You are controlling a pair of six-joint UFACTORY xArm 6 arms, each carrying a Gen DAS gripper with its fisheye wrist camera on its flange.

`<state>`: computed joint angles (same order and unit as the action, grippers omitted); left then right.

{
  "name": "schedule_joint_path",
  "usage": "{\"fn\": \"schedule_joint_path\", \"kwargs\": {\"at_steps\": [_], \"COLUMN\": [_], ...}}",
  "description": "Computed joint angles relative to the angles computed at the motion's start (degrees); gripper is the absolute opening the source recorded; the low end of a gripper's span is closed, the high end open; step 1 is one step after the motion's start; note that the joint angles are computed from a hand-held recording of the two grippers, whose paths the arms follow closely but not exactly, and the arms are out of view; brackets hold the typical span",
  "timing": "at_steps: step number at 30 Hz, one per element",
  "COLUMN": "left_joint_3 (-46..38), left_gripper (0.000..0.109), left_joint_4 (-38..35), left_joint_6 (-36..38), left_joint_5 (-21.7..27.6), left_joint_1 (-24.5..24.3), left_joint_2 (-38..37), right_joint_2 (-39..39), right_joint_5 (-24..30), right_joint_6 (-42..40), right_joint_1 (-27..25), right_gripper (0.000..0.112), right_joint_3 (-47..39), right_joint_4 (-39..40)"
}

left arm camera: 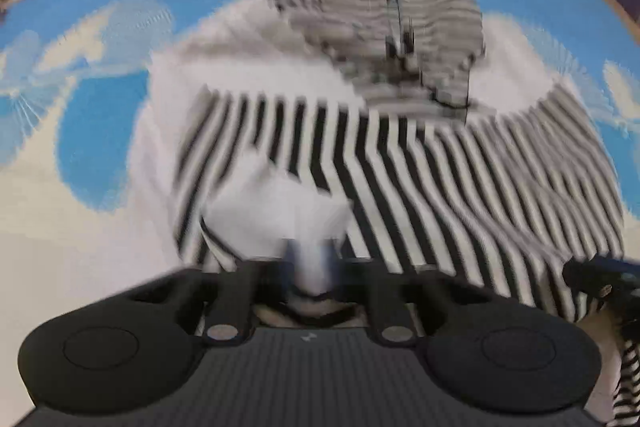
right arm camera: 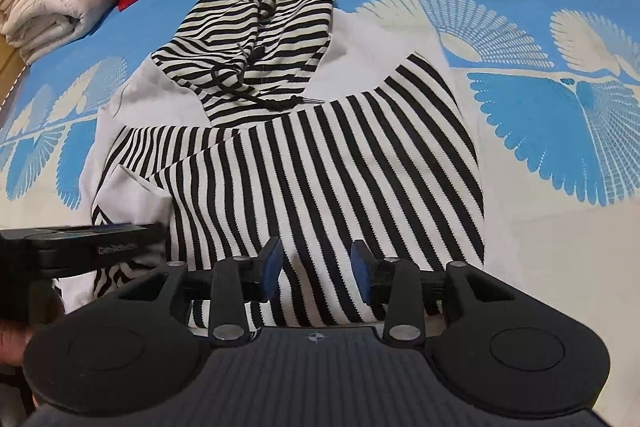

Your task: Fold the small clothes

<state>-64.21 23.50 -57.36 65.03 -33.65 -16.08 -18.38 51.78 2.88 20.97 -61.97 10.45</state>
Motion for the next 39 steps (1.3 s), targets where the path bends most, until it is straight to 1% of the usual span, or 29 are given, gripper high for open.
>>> {"fn": "schedule_joint_path", "kwargs": {"at_steps": [2,5,6,7,8,9,10,11,12,13,15,16,18,19,20,22,24,26,27,28,29,30,31,32,33,35,36,38,39], "left_joint_3": [-0.4,1.7,2.4,3.0,3.1,3.1,2.5,1.6,1.9,2.5,4.1,4.6,7.0,8.0,8.6,11.7,14.9,18.4,19.3,19.2,18.6,18.0,17.4,16.1,14.2,10.2,7.6,2.2,0.2], "left_gripper": [0.009,0.009,0.01,0.01,0.011,0.015,0.02,0.029,0.031,0.031,0.031,0.034,0.044,0.045,0.047,0.047,0.047,0.047,0.046,0.045,0.041,0.02,0.01,0.001,0.001,0.001,0.001,0.002,0.005], "left_joint_4": [5.7,14.9,17.8,20.0,19.8,17.8,13.7,9.6,5.3,3.1,1.8,1.1,-2.5,-4.5,-5.8,-9.8,-14.6,-18.7,-19.5,-19.5,-18.8,-17.1,-15.6,-13.1,-9.4,-4.1,-1.3,4.0,4.3], "left_joint_6": [-4.3,-12.2,-15.1,-18.2,-19.8,-21.2,-22.2,-22.7,-23.2,-23.6,-22.0,-19.9,-15.1,-13.2,-13.1,-13.2,-13.5,-13.7,-13.3,-13.2,-13.8,-15.4,-16.6,-18.7,-22.3,-27.8,-30.5,-34.3,-35.2], "left_joint_5": [-0.5,-5.9,-5.5,-3.0,-0.3,3.5,8.2,12.5,15.3,15.7,12.5,9.8,2.0,-0.6,-1.4,-5.0,-7.5,-11.6,-13.1,-13.3,-12.7,-12.2,-11.5,-9.8,-6.8,-1.2,2.3,11.9,16.3], "left_joint_1": [-0.9,-2.5,-3.6,-4.7,-5.1,-5.0,-4.1,-2.8,-0.8,0.4,2.0,2.6,5.2,6.5,6.7,9.0,11.9,13.9,14.1,14.1,13.8,13.2,12.8,12.0,10.4,7.0,4.5,-1.7,-3.5], "left_joint_2": [-3.5,-11.5,-13.4,-15.1,-15.9,-16.5,-16.3,-15.5,-15.4,-15.7,-16.4,-16.4,-16.7,-16.5,-16.0,-15.8,-16.2,-17.6,-17.5,-16.7,-16.1,-15.7,-15.5,-15.3,-15.3,-15.6,-15.5,-14.1,-13.0], "right_joint_2": [0.3,0.5,0.4,0.3,0.2,0.1,0.1,0.1,0.3,0.4,0.4,0.2,-0.1,-0.2,-0.3,-0.3,0.2,0.4,0.6,0.6,0.7,0.7,0.8,1.0,1.2,1.5,1.6,1.5,1.5], "right_joint_5": [0.3,0.4,0.3,0.2,0.0,-0.1,0.1,0.4,1.0,1.5,2.0,1.9,0.6,-0.1,-0.7,-1.2,-0.8,-0.2,-0.2,-0.2,-0.1,-0.2,-0.4,-0.5,-0.5,-0.8,-1.1,-1.9,-2.0], "right_joint_6": [0.8,4.2,5.9,7.3,8.6,9.7,11.0,12.2,13.5,14.5,16.5,17.1,17.4,17.3,17.5,18.2,18.3,17.8,17.3,16.6,16.3,16.1,15.7,15.6,15.8,16.4,16.7,17.5,18.1], "right_joint_1": [-0.2,-0.7,-1.0,-1.1,-1.3,-1.5,-1.7,-1.8,-2.1,-2.4,-3.0,-3.2,-3.4,-3.6,-3.8,-4.1,-4.4,-4.5,-4.5,-4.4,-4.3,-4.1,-4.0,-3.9,-3.8,-3.6,-3.5,-3.2,-3.0], "right_gripper": [0.041,0.041,0.041,0.041,0.041,0.041,0.041,0.041,0.041,0.041,0.041,0.041,0.041,0.041,0.041,0.042,0.042,0.042,0.042,0.042,0.042,0.042,0.042,0.043,0.043,0.043,0.043,0.043,0.043], "right_joint_3": [-0.4,-0.6,-0.4,-0.2,0.0,0.2,0.3,0.3,0.2,0.3,0.5,0.7,1.2,1.4,1.6,1.8,1.5,1.2,1.1,1.0,0.9,0.9,0.8,0.7,0.5,0.2,0.1,0.3,0.4], "right_joint_4": [0.3,-0.6,-1.4,-2.2,-3.1,-3.8,-4.9,-5.8,-6.6,-7.0,-7.3,-7.5,-7.5,-7.2,-7.2,-7.8,-7.1,-5.7,-5.0,-4.4,-4.2,-4.1,-3.9,-4.0,-4.6,-5.6,-6.0,-7.4,-8.5]}}
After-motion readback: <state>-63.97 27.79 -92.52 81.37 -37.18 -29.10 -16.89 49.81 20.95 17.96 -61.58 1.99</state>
